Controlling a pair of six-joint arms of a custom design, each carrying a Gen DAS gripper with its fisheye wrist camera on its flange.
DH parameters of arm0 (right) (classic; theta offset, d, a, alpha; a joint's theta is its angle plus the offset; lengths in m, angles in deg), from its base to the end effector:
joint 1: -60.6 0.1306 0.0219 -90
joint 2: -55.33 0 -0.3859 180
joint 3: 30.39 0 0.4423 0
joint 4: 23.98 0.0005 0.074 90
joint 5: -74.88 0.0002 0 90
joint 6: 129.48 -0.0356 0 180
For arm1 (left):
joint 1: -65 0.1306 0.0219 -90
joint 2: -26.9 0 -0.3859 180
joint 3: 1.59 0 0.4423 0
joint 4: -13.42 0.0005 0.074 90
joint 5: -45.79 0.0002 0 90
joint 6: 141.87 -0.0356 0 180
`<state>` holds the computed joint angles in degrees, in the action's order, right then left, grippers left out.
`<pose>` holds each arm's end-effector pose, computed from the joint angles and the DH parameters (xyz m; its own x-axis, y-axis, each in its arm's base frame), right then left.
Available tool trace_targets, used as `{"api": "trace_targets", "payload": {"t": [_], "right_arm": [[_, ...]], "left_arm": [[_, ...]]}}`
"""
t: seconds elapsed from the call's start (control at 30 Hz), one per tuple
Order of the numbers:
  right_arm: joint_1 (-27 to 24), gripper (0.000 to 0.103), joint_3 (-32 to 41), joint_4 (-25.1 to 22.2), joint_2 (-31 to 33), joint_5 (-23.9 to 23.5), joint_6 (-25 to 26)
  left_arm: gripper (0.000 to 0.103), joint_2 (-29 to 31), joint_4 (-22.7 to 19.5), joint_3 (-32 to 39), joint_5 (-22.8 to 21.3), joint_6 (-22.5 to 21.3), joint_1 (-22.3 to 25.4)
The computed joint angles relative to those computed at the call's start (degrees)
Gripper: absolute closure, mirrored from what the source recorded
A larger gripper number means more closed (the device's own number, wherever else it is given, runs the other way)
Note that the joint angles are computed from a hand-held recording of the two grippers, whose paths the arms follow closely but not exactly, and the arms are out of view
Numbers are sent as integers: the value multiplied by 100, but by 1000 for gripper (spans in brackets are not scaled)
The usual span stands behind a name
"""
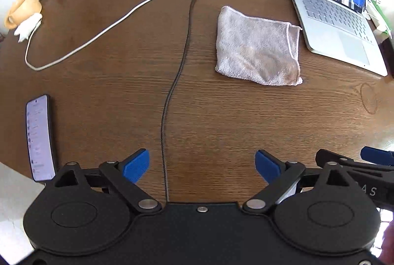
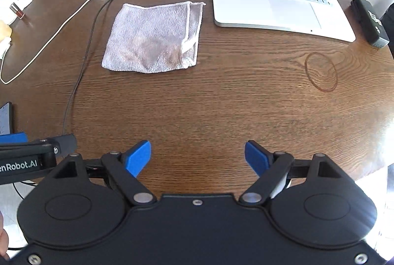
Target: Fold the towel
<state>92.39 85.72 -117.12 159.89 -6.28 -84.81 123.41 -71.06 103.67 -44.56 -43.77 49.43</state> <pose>0.4860 0.2942 0.4846 -0.9477 0.2393 -0.2109 0.2455 0.9694 -0.0029 0.5101 -0.1424 0.4750 -0.9619 0.1218 -0.2449 0.1328 0.9907 -0.0289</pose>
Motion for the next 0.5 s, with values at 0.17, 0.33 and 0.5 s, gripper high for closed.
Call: {"api": "trace_targets", "payload": {"t": [0.17, 0.33, 0.5], "right_arm": [[2, 17, 46, -39, 37, 8, -5], [-1, 17, 44, -18, 57, 3, -8], [-40, 17, 15, -13, 41, -25, -21]], "left_arm": [[10, 30, -2, 28, -34, -115, -36], [10, 80, -36, 63, -44, -201, -63], [10, 65, 66, 44, -44, -276, -94]]}}
